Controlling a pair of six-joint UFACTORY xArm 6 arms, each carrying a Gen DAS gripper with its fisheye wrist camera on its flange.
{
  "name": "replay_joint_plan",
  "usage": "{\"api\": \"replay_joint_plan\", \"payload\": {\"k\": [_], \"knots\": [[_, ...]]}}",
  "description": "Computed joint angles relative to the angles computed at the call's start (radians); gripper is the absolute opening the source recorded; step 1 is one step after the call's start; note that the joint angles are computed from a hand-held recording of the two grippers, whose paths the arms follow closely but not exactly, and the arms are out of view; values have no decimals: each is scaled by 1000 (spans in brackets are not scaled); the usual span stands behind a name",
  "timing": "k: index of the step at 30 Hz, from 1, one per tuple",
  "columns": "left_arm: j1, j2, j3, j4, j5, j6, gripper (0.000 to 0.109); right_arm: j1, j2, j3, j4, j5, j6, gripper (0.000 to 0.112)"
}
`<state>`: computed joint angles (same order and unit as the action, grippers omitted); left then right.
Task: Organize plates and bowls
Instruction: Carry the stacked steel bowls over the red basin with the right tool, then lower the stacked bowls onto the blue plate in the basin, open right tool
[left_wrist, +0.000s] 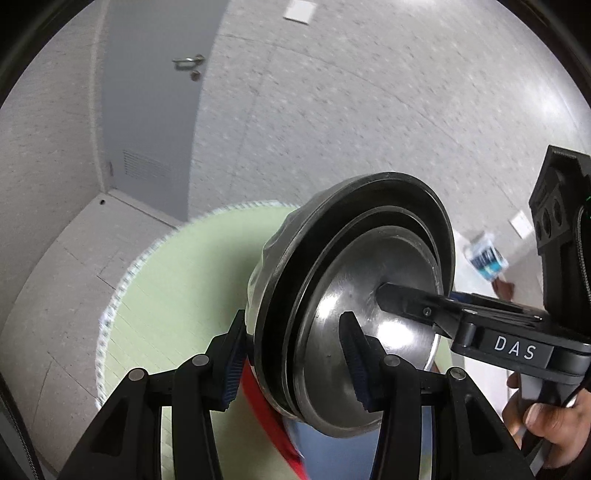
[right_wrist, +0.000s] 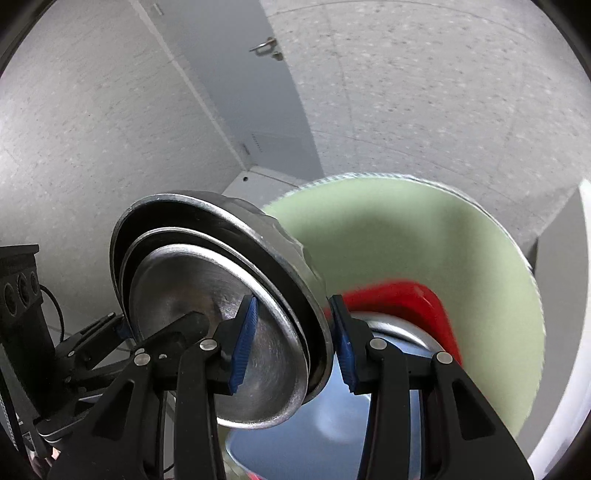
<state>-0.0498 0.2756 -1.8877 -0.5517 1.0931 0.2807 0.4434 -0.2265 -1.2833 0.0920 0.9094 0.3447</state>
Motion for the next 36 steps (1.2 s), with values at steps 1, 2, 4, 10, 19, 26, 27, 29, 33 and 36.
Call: {"api": "replay_joint_plan", "payload": {"k": [1, 2, 4, 10, 19, 26, 27, 29, 33, 36], "knots": [[-7, -23, 31, -2, 6, 11, 43, -9, -39, 45, 5, 1, 0, 40], [-12, -29, 36, 0, 19, 13, 43, -16, -58, 65, 8, 8, -3, 40], [-24, -31, 36, 7, 43, 8, 43, -28, -109, 127, 15, 14, -1, 40], [-65, -51, 62, 54, 97, -18, 43, -84, -207, 249, 74, 60, -41, 40], [-94, 20, -40, 133, 191, -127, 43, -105, -220, 305, 93, 86, -94, 40], [-145, 8, -17, 188, 144, -231, 44, -103, -224, 344, 65, 53, -101, 40], [-148, 8, -16, 194, 144, -241, 44, -102, -233, 354, 67, 41, -104, 40], [-159, -31, 52, 204, 108, -255, 44, -99, -249, 372, 66, 22, -108, 40], [-188, -103, 162, 240, 41, -290, 46, -81, -281, 403, 55, -15, -113, 42], [-202, -180, 260, 231, -22, -309, 56, -76, -313, 436, 53, -48, -122, 43]]}}
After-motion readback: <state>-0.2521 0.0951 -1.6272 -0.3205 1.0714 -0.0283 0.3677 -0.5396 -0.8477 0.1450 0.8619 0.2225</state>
